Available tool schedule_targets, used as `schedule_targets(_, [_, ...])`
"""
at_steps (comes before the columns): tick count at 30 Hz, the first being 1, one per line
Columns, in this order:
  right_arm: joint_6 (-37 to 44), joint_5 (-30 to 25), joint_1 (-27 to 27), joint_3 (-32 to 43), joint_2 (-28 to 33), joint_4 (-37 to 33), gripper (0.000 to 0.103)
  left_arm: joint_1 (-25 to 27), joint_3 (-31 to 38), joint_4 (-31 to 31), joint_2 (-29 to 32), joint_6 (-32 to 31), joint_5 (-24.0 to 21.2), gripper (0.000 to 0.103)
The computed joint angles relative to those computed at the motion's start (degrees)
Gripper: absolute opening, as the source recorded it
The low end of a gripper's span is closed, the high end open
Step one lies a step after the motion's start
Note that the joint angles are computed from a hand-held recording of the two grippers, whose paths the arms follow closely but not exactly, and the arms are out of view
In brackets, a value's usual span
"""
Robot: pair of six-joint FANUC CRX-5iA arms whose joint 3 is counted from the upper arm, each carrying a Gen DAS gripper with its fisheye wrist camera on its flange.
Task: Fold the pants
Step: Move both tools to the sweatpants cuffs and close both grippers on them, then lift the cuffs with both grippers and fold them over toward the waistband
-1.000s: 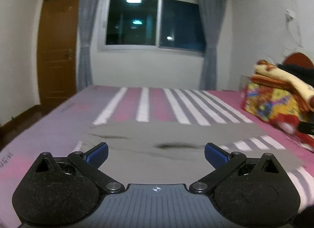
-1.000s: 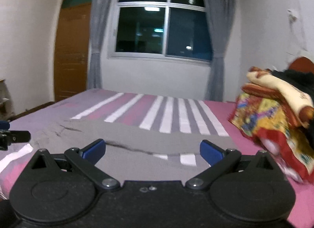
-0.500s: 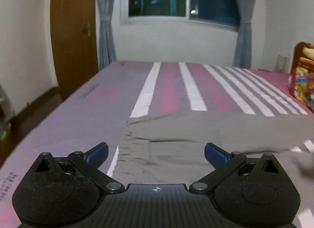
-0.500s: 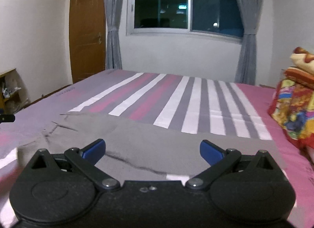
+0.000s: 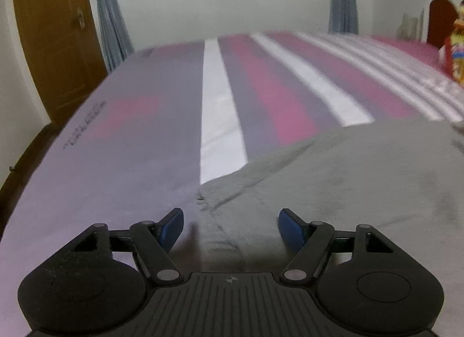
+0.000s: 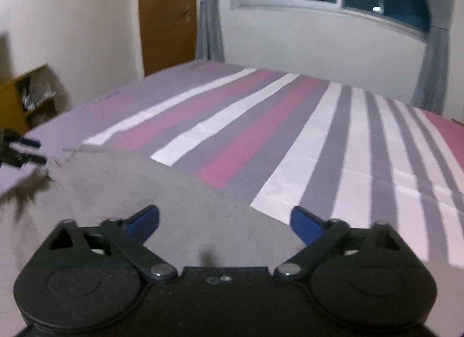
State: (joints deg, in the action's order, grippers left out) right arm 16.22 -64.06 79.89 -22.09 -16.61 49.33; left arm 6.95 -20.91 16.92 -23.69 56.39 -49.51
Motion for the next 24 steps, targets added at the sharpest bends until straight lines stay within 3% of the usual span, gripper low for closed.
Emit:
schedule_targets(1, [2.5,1.2,-1.6,0.7,0.7,-2.2,0.055,0.2,0.6,0.5,1.6,-0.3,-0.3,0.072])
schedule_targets(5, [11.0,4.5,-6.3,1.6,3.0,-7.0,0.067,1.2,-0.3,5.7,5.1,-2.8,2.9,0.072])
schedule_targets(12, [25.1,5.0,-10.9,5.3,4.7,-15.8,0.068,4.5,-2.3,17.6,10.0,-10.8,0.0,0.072])
schedule_targets(15, [29.6,3.9,-13.0,7.8,6.0,-20.0,0.079,4.8,-2.7,19.0,10.3,-11.6,-0.5,0.072])
schedule_targets(19, [31.8,3.3,-14.6,9.8,6.9,-24.3,0.078,2.3,0.3,13.3,11.5,-7.4,-0.4,0.05])
schedule_targets(21, [32.8,3.0,-14.6,10.6,7.6,-24.7,0.064,1.4,1.1,11.7,11.6,-5.2,-0.2,0.027])
schedule_targets(22, [32.0,2.9,-14.1,10.6,7.7,-24.0,0.038,1.1,1.3,10.8,11.0,-4.4,0.0,0.024])
schedule_targets(23, [31.0,1.9,-13.2,10.8,8.0,-22.7,0.004,0.6,1.6,9.4,10.3,-3.6,0.5,0.022])
schedule_targets(24, [30.0,-0.4,-11.5,11.3,8.6,-20.6,0.004,0.4,1.7,8.8,9.4,-3.2,0.5,0.021])
